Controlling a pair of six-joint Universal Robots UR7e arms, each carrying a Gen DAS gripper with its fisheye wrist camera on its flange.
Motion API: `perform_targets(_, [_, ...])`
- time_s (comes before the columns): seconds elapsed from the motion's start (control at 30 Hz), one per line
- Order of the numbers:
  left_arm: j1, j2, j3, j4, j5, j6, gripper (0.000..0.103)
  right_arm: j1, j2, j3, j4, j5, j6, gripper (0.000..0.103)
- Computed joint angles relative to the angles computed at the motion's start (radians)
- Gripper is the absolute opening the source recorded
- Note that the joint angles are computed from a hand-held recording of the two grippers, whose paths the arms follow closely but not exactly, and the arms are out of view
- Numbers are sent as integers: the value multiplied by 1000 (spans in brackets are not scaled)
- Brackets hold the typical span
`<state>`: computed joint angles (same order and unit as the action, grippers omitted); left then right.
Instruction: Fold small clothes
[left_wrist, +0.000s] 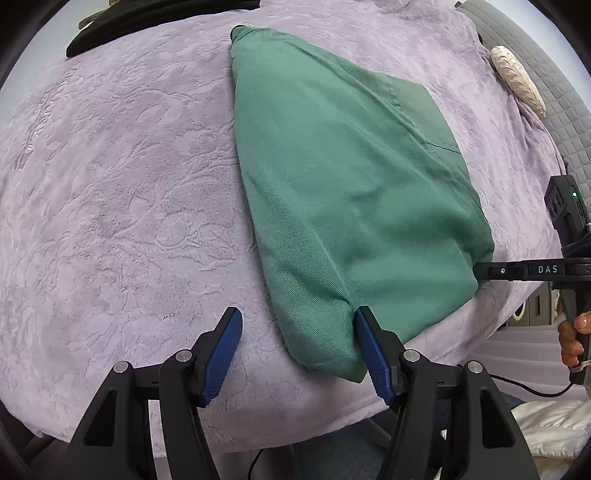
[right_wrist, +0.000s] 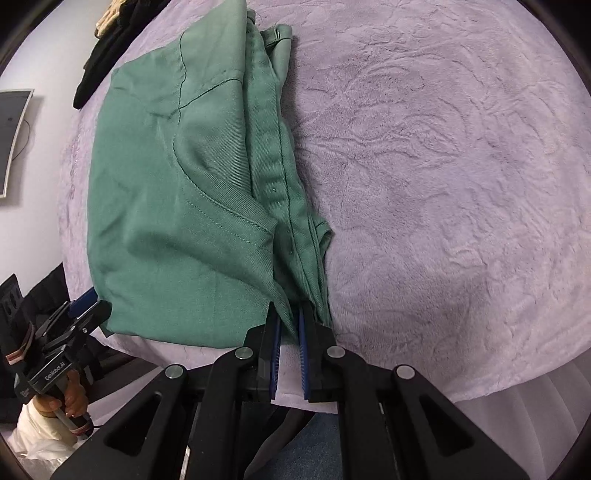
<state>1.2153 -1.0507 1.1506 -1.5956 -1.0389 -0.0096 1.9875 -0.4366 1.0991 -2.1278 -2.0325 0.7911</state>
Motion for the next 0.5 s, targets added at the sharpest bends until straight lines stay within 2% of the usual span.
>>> perform_targets(0.13, [-3, 5, -15, 14, 13, -14, 64, 0, -17, 12, -11, 0, 8, 8])
perform_targets(0.2, [-10, 5, -16, 24, 30, -23, 64, 5, -19, 4, 0, -7, 15, 8])
perform_targets(0.23, [-15, 5, -15, 27, 39, -28, 64, 8, -22, 8, -2, -11, 16, 12])
perform_targets(0.4, [-34, 8, -21, 45, 84, -41, 64, 10, -42, 35, -13, -24, 38, 12])
perform_targets(0.5, [-32, 18, -42, 70, 85, -61, 64, 20, -59, 52, -47, -66, 54, 12])
